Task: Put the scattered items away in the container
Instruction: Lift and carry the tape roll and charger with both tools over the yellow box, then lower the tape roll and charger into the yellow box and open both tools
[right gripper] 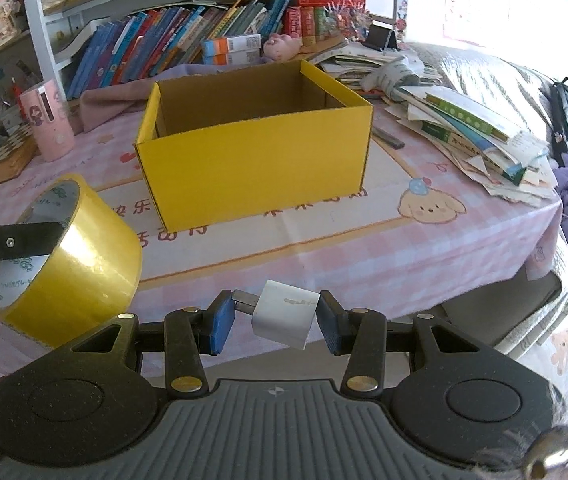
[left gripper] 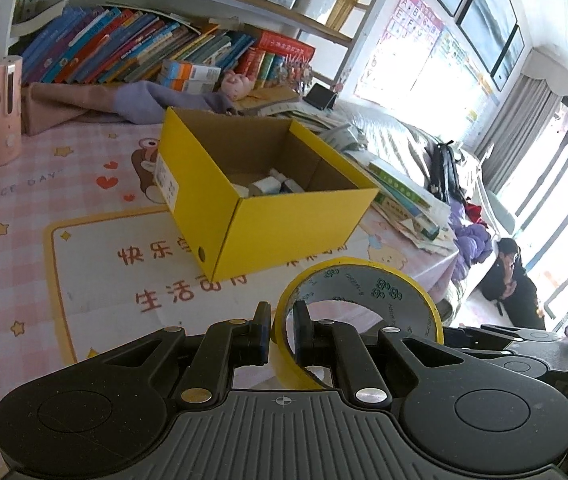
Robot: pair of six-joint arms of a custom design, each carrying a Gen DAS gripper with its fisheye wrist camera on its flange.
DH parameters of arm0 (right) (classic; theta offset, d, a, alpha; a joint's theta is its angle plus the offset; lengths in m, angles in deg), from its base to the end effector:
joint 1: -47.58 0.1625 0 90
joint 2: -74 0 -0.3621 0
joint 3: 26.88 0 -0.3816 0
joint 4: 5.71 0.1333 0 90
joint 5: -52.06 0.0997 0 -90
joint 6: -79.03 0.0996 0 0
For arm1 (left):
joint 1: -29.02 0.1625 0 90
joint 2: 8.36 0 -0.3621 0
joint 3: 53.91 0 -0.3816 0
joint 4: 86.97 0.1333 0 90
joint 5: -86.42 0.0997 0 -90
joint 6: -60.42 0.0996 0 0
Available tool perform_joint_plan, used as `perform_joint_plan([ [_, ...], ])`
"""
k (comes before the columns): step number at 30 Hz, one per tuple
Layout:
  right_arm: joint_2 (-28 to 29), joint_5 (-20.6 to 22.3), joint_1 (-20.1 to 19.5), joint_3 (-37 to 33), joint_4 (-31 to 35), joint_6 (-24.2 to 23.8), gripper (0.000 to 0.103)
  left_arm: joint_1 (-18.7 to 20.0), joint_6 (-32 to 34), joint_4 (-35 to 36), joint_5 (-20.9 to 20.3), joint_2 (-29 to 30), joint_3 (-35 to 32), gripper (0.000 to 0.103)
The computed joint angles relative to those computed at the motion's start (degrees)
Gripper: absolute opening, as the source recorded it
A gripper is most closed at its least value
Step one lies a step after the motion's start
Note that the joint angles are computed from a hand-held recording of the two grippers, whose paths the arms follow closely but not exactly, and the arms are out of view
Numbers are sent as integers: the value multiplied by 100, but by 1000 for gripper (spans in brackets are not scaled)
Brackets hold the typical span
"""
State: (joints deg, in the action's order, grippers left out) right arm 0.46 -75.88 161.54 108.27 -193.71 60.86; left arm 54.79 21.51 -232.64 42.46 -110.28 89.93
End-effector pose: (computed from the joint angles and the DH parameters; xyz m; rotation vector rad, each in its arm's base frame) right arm 0.2327 -0.3462 0.1700 0.6077 -2.3298 0.8269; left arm -0.2012 -0.3248 0.2184 0.4429 2.5836 -1.0675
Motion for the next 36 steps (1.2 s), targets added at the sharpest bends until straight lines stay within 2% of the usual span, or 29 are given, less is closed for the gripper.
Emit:
perform_joint_plan([
  [10, 371, 298, -156, -544, -225, -432, 42, 257, 986, -974, 268, 625, -390, 10],
  [18, 649, 680, -394, -1167, -234, -882, 42, 629, 1917, -2018, 365, 1544, -975, 10],
  [29, 996, 1514, -816, -2350, 425, -1702, 42, 1106, 2449, -2813, 630, 2900, -2047, 10],
  [36, 1443, 1999, -1054, -3128, 957, -2435, 42, 1417, 2688, -2853, 949, 3603, -2836, 10],
])
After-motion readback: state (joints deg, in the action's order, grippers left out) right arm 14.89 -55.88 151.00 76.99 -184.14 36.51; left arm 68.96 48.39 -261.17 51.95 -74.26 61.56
